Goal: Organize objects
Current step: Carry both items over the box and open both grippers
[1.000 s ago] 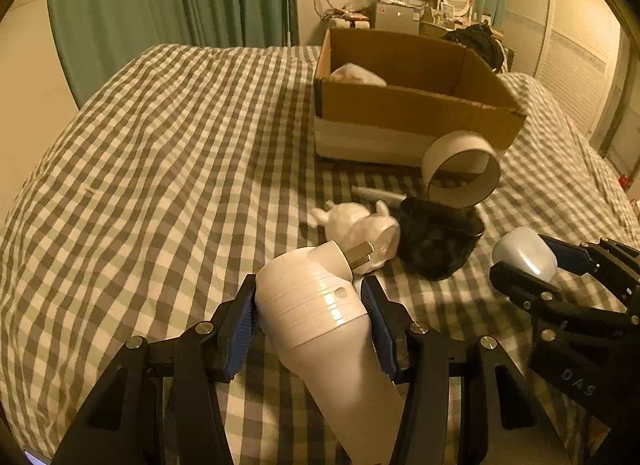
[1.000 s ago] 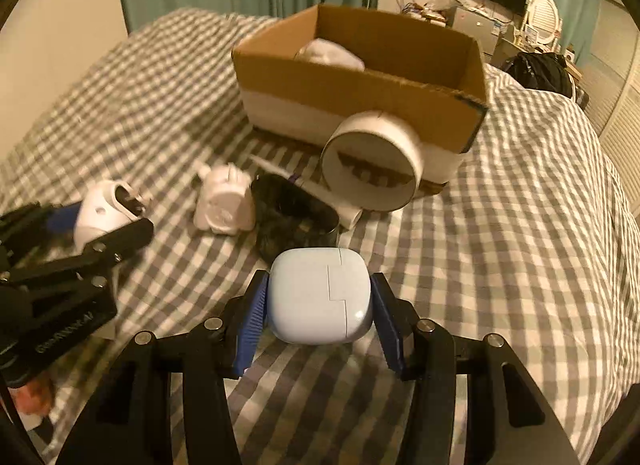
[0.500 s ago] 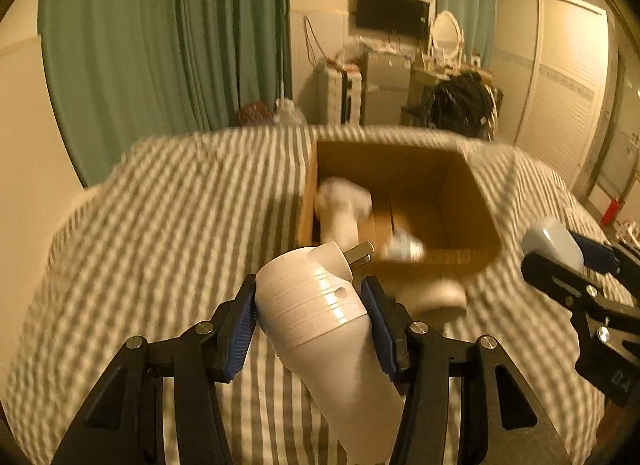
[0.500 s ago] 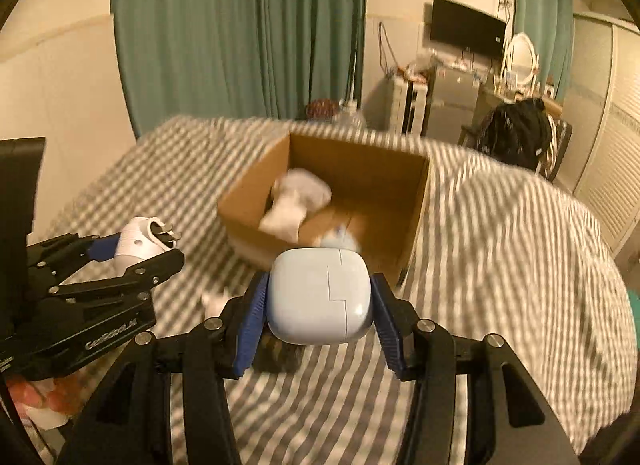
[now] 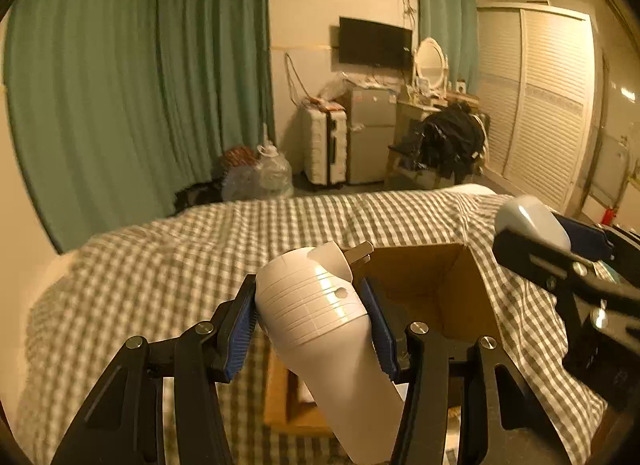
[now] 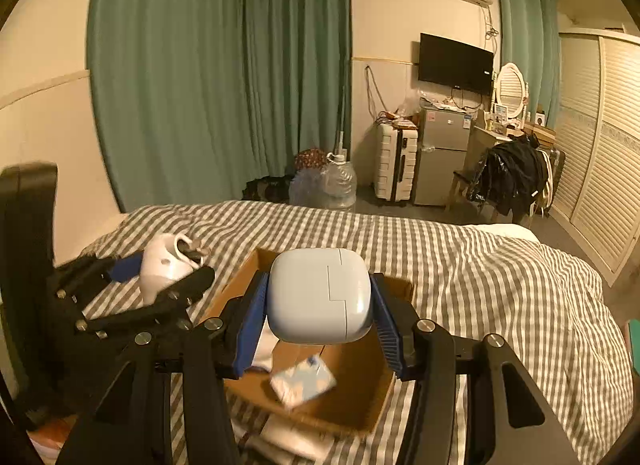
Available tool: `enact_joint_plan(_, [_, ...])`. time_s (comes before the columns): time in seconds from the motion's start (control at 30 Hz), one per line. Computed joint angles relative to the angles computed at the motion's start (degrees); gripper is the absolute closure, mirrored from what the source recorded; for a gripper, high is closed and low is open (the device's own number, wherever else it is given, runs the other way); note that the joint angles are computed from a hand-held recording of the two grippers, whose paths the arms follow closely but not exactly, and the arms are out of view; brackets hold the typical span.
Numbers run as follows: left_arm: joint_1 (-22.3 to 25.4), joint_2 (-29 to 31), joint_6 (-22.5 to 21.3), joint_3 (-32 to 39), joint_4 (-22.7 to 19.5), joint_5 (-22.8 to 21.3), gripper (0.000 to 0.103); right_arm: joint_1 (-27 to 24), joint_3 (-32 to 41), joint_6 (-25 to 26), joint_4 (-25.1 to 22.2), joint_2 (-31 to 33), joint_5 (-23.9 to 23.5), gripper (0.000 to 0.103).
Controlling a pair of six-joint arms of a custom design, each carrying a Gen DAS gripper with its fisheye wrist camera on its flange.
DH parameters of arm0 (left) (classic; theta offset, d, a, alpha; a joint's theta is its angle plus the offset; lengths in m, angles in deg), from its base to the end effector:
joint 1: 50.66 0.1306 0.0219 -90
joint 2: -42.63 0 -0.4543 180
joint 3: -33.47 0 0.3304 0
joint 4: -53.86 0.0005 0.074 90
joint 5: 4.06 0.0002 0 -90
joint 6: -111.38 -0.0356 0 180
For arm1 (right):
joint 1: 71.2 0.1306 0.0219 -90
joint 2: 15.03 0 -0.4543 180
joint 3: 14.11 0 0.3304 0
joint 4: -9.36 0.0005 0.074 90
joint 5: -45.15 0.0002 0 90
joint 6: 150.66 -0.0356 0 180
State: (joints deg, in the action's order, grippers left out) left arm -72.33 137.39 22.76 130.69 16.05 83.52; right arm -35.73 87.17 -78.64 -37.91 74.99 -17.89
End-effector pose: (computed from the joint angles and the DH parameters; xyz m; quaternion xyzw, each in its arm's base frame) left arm 0.4455 -0.1759 0.5340 0.1469 0.8760 -0.0733 0.4534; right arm 0.3611 0.2368 0.5871 -0.0272 0.8725 0.0130 0.4877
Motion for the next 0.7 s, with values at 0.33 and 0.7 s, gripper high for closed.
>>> enact_joint_plan(0.33, [-0.4, 4.7, -4.7, -3.8, 2.2, 2.3, 0.050, -6.3, -4.2, -3.6, 4.0, 6.1, -7.6, 0.053])
enact_joint_plan(0.7, [-0.3, 2.8, -2.3, -6.8, 4.1, 3.0, 0.032, -7.9, -11.1, -7.9, 9.5, 4.3, -10.0, 0.028])
